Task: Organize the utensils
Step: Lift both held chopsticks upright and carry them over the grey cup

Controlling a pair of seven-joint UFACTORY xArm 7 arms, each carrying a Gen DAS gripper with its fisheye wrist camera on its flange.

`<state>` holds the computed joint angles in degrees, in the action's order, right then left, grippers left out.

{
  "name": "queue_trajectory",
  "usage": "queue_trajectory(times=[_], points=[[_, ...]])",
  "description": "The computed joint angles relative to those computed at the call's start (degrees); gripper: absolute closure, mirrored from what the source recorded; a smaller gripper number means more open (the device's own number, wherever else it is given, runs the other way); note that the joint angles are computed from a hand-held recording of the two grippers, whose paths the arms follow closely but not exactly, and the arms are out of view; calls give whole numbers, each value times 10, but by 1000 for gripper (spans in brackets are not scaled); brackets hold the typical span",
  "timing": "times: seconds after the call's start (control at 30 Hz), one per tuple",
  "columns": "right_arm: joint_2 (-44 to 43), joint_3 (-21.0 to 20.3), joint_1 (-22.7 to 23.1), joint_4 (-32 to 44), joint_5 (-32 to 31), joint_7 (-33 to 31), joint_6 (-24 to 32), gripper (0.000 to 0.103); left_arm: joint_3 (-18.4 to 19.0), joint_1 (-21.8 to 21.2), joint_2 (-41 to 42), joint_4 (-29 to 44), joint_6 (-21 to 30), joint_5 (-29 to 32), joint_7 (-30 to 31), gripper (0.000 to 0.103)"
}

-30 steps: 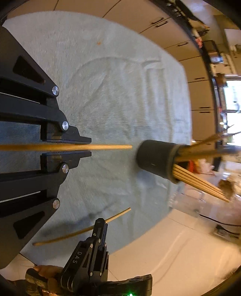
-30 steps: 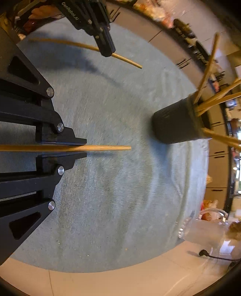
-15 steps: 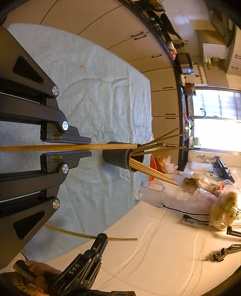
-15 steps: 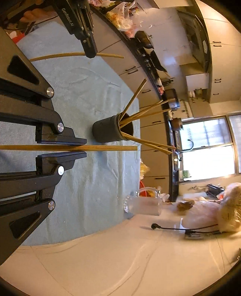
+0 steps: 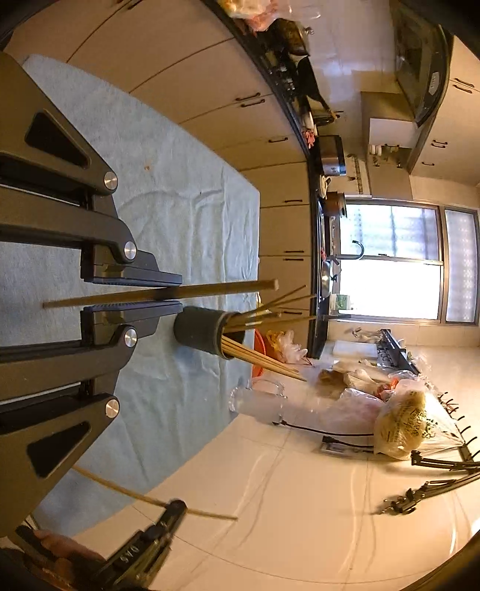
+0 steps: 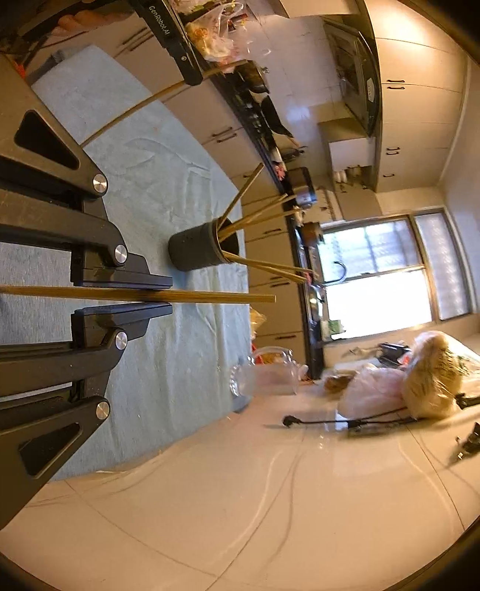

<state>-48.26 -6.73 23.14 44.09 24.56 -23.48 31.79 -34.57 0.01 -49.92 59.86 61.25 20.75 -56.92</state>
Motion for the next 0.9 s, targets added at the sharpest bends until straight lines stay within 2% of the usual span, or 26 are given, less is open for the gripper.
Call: queue_trajectory(times=[0.4,0.9], points=[[-10,-4,-5,21,-9,-11,52,95,10,-18,11,19,6,-17,12,97],[29,-10,-3,57,30,-15,77,95,43,-31,27,36,-13,-44,26,97]])
